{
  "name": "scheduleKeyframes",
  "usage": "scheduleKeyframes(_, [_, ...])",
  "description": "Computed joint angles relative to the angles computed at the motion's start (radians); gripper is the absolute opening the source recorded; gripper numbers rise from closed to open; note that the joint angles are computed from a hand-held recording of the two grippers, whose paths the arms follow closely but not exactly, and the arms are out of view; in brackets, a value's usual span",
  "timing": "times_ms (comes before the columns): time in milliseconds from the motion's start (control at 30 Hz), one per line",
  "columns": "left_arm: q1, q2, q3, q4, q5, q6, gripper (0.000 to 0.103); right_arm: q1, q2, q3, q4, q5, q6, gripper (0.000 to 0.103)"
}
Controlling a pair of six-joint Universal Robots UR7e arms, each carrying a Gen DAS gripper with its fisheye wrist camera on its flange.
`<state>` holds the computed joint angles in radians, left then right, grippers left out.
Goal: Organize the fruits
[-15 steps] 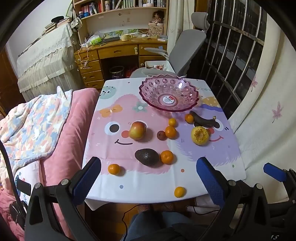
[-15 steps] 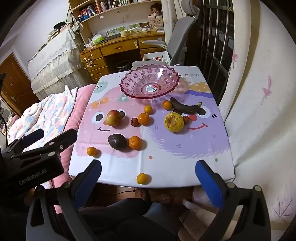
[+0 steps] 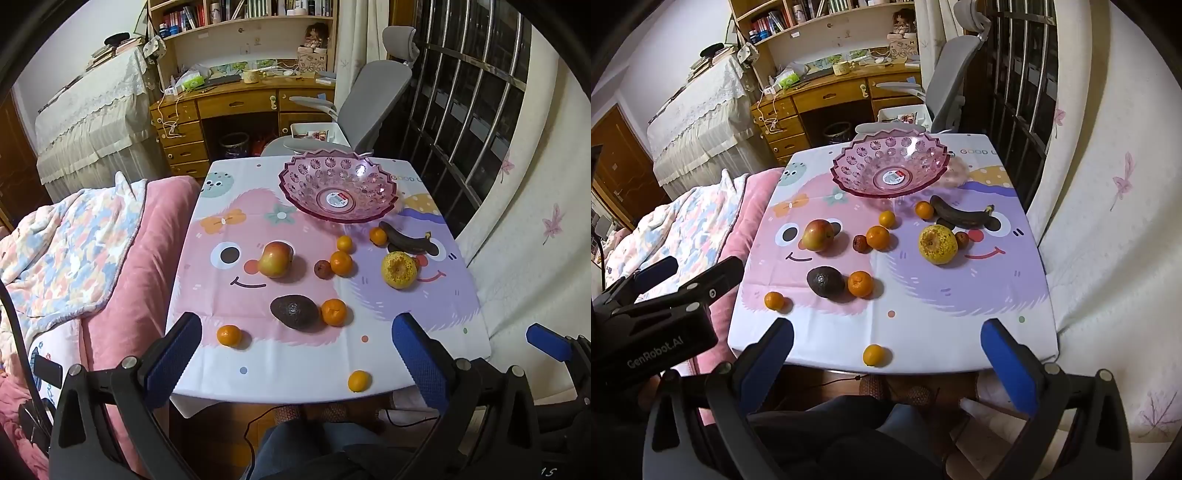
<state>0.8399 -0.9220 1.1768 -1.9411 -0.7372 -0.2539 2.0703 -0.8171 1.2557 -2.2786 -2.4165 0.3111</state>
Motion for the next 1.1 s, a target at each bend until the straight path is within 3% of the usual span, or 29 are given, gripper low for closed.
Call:
scheduleKeyframes(200, [-0.007, 0.005, -0.031, 0.035, 0.006, -0.017, 0.102, 0.001, -0.005, 0.011, -0.009, -0.004, -0.005, 0.102])
scheduleKeyframes(1100, [-0.031, -0.026, 0.061, -0.029, 0.035, -0.093, 0.102, -0.008, -0.042, 0.052, -0.042, 0.008, -0.047, 0.102])
